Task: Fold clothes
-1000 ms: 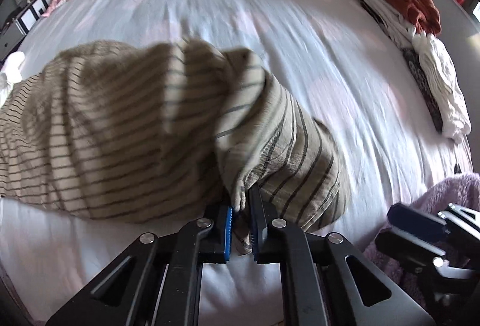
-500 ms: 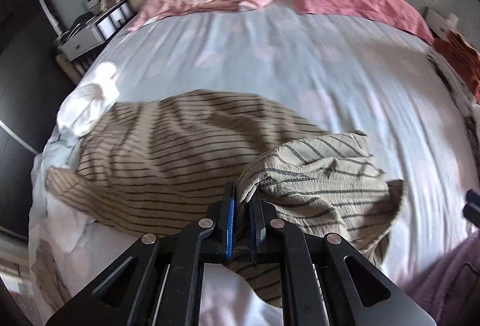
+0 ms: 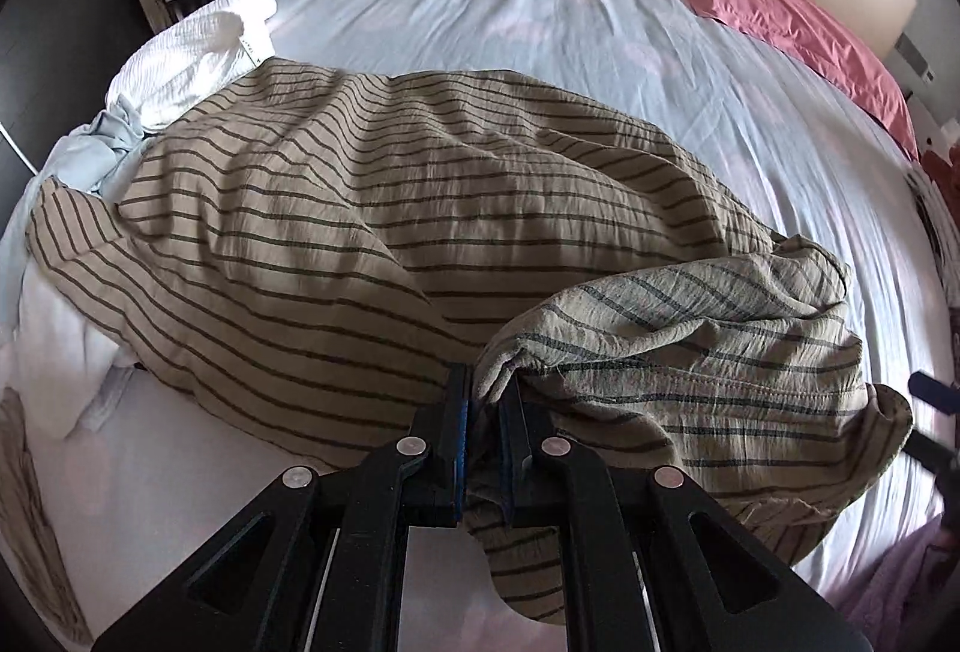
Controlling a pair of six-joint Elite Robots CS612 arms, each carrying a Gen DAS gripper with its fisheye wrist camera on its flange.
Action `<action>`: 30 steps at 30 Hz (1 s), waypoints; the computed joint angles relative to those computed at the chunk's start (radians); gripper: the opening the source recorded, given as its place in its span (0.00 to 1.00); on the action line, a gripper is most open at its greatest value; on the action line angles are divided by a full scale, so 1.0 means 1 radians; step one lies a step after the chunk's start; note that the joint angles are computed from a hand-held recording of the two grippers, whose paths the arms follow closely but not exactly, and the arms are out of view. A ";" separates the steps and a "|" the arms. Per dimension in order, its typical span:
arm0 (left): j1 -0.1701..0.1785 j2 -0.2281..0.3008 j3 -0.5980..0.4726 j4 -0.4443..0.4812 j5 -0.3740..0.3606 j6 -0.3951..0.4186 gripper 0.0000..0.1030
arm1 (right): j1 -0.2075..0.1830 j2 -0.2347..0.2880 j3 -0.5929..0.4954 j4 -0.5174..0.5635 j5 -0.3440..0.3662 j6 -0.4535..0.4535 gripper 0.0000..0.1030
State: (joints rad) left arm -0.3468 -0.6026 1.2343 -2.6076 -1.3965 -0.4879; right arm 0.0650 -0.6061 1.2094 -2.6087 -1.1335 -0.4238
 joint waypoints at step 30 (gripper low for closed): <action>-0.104 -0.118 0.040 -0.253 0.135 0.194 0.08 | -0.005 -0.069 0.123 -0.547 -0.261 0.311 0.03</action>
